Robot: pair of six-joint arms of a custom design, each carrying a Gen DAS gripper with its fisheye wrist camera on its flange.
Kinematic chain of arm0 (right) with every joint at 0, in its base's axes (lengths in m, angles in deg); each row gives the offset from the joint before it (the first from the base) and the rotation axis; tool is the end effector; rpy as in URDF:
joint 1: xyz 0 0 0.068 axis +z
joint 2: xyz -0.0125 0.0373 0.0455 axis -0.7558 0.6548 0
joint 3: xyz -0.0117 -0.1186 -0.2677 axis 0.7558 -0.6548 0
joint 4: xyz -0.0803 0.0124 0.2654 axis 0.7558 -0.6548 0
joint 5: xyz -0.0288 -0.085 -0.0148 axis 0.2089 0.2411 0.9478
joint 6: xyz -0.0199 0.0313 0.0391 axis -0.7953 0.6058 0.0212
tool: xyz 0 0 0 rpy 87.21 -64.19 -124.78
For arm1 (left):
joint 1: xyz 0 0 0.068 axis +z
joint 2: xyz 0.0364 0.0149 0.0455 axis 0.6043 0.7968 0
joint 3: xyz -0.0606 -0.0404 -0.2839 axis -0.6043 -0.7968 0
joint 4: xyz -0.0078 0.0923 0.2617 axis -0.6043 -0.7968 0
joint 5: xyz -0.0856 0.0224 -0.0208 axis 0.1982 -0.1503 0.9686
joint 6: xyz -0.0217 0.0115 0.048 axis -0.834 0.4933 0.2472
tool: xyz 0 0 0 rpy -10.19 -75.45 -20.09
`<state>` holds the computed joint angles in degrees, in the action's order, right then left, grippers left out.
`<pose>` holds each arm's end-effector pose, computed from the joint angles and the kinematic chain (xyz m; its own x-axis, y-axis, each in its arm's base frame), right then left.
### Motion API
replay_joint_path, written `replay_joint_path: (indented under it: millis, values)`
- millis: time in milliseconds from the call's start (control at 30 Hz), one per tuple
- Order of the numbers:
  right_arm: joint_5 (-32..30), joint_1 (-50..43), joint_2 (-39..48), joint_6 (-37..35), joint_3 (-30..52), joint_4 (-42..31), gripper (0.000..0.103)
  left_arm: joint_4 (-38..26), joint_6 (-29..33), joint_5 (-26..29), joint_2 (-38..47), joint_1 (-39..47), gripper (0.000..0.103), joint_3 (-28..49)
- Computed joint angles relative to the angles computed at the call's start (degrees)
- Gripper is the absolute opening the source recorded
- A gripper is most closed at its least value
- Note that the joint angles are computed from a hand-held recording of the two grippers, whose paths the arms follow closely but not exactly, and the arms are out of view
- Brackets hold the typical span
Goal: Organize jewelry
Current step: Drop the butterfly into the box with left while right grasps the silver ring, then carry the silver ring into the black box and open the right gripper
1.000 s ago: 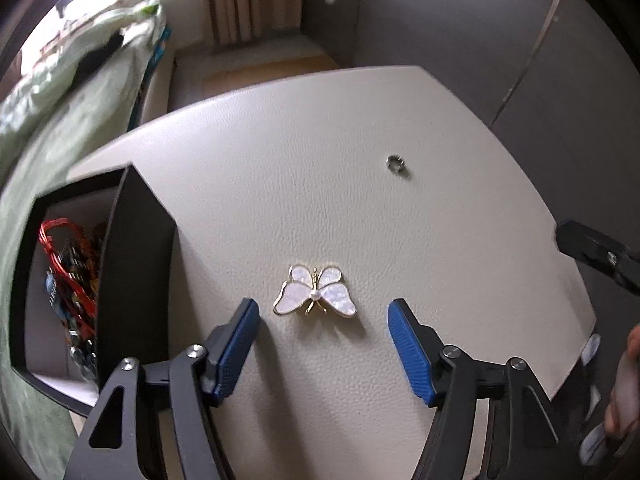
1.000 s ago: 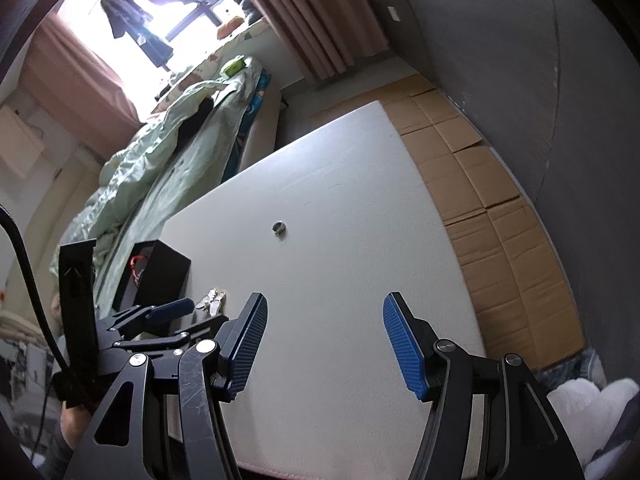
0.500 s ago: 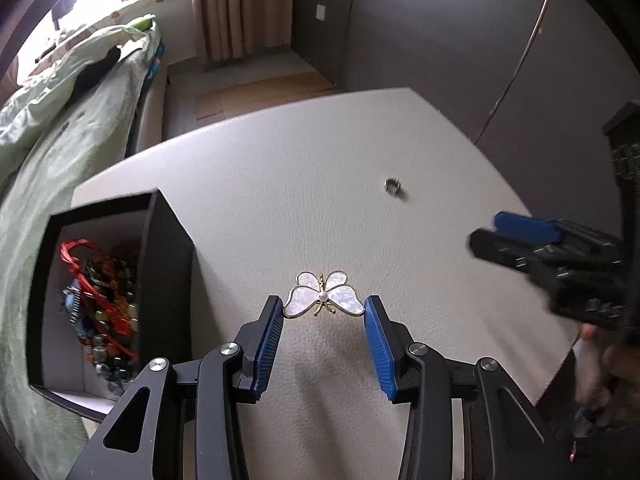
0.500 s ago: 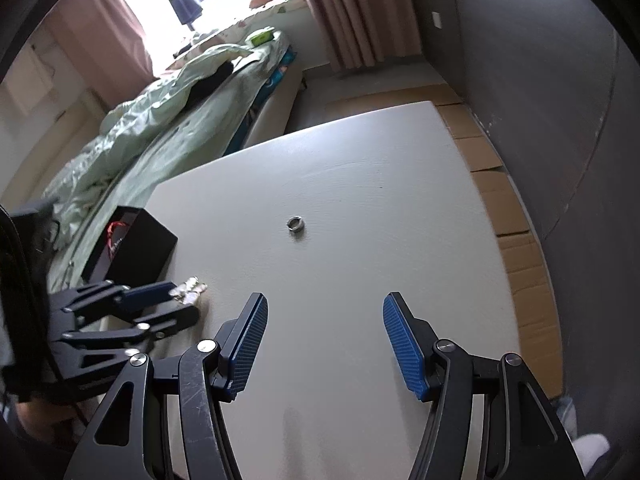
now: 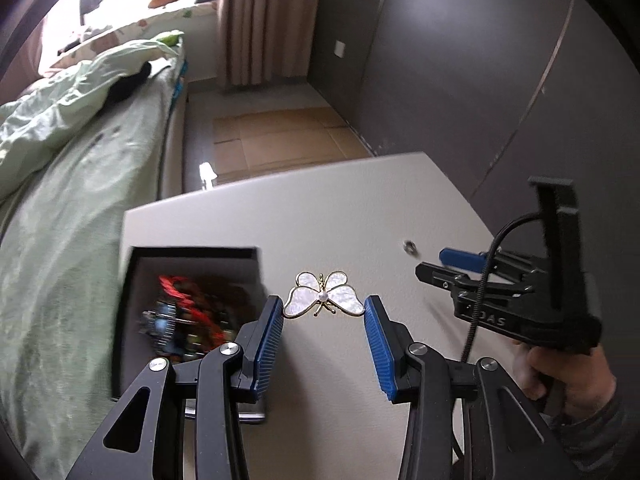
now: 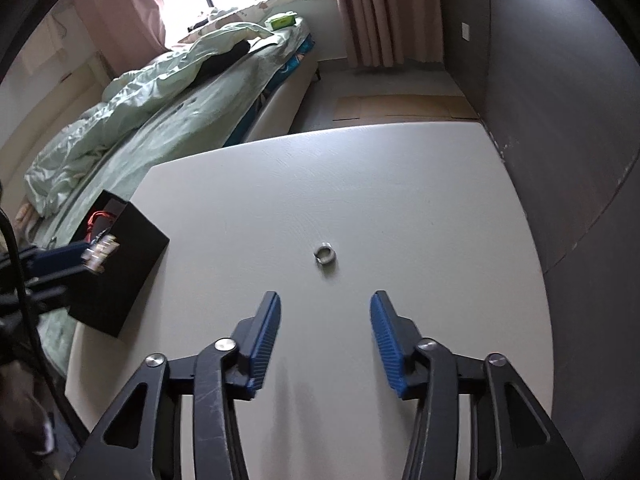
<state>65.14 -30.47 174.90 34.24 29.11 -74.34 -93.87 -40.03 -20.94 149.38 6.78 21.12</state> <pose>0.3123 0.1187 0.1019 -0.7141 -0.4135 -0.5648 -0.6095 0.7641 0.2111 0.1768 -0.0933 0.1661 -0.8001 -0.1865 -0.5701 -0.1204 0.9810 -0.1520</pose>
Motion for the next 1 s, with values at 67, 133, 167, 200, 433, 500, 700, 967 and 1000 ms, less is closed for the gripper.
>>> replay_joint_path:
  millis: [67,133,167,200,433,500,700,967,1000]
  values:
    - [1.4,1.0,1.1,0.1,1.1,0.1,0.038,-1.8,0.8,0.3,-3.1,2.0,0.043,-0.5]
    - [2.7,1.7,2.0,0.5,1.8,0.5,0.035,-3.4,1.8,1.0,-6.2,4.4,0.043,-1.3]
    - [3.0,2.0,2.3,0.6,2.4,0.3,0.035,-4.0,2.3,1.4,-7.4,5.5,0.043,-1.6]
    - [3.2,2.2,2.6,0.7,2.9,0.2,0.035,-4.6,3.0,1.8,-8.6,6.9,0.043,-1.9]
    - [8.5,4.9,3.6,0.2,5.1,-0.9,0.028,-7.2,7.3,7.1,-16.2,17.4,0.043,-5.3]
    - [10.3,5.6,3.7,0.0,5.6,-1.4,0.025,-7.6,8.4,9.0,-17.3,20.3,0.043,-6.0]
    - [14.3,6.9,3.6,-0.1,6.9,-3.8,0.014,-8.9,9.7,12.3,-18.7,24.0,0.044,-6.7]
    - [11.6,8.2,0.6,0.7,6.5,-6.2,0.013,-13.1,11.4,18.0,-23.8,30.2,0.062,-7.1]
    - [11.2,8.6,-0.4,0.9,6.1,-6.5,0.013,-14.1,11.8,18.4,-25.2,30.8,0.064,-7.0]
